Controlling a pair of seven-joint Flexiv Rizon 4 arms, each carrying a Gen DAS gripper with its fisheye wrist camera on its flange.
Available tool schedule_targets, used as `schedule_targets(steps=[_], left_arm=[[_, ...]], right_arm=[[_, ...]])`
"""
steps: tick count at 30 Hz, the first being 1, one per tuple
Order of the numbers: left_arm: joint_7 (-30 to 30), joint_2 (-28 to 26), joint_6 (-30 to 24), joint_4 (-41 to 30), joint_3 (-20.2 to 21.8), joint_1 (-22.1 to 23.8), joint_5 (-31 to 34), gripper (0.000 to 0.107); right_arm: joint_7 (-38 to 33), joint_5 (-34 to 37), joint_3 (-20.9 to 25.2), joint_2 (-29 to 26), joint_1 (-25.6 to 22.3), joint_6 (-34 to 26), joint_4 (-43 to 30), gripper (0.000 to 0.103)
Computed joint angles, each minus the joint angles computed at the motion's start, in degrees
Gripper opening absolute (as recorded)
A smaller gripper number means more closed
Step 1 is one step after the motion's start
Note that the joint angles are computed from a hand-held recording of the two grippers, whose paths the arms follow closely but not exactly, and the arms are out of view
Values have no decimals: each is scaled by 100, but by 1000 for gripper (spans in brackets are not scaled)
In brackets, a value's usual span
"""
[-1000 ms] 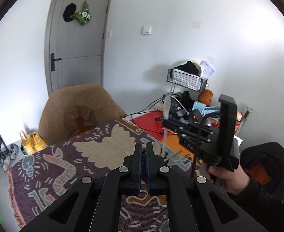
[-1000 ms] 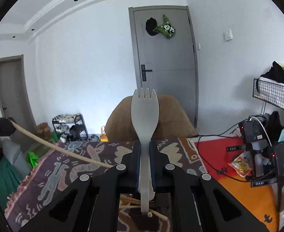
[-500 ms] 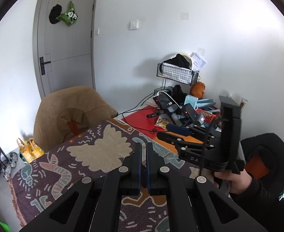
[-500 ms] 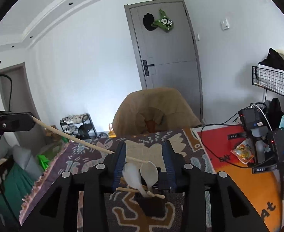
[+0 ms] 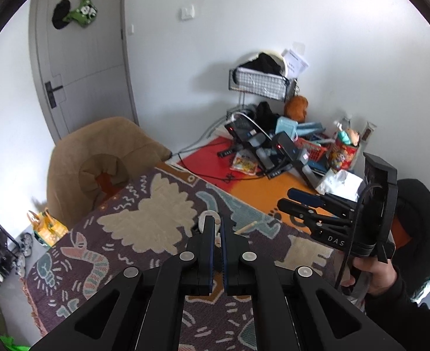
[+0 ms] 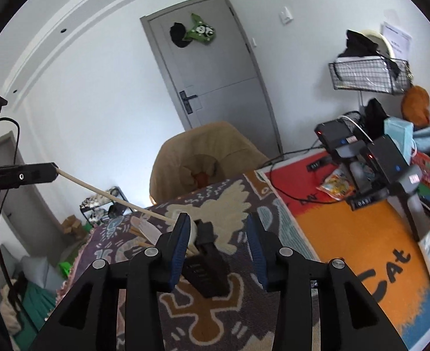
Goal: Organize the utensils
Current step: 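Carry the fork with the right gripper over the black holder and insert it, then open the right gripper and pull back while the left gripper drops the chopstick into the holder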
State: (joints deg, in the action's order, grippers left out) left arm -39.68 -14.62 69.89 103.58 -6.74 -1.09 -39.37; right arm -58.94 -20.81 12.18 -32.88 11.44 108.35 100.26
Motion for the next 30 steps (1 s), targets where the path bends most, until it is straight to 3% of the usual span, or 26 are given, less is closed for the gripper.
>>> schedule_targets(steps=[14, 16, 18, 21, 23, 24, 25, 27, 30], left_arm=[[-1228, -242, -1033, -746, 419, -175, 1663, 4], [-1457, -340, -1176, -910, 471, -199, 1920, 4], [-1597, -433, -1185, -1018, 467, -201, 2059, 4], [-1710, -537, -1049, -1074, 408, -178, 2107, 4], [-1692, -554, -866, -1024, 363, -163, 2091, 12], [-1699, -562, -777, -1004, 349, -164, 2088, 29], [-1698, -558, -567, -925, 326, -158, 2049, 56], [-1618, -547, -155, -765, 214, -102, 1867, 87], [-1306, -468, 477, -452, -59, 37, 1396, 89]], right_arm=[[215, -136, 300, -142, -359, 109, 233, 42], [279, -175, 338, -134, -391, 30, 261, 71], [303, -40, 181, -80, -251, 115, 342, 85], [335, -38, 175, -39, -262, 203, 432, 86], [378, -52, 162, 4, -261, 111, 467, 86], [395, -52, 164, 20, -264, 72, 482, 86], [405, -61, 186, 20, -282, 54, 485, 87], [423, -59, 205, 30, -292, 17, 493, 87], [425, -61, 243, 66, -308, -20, 543, 92]])
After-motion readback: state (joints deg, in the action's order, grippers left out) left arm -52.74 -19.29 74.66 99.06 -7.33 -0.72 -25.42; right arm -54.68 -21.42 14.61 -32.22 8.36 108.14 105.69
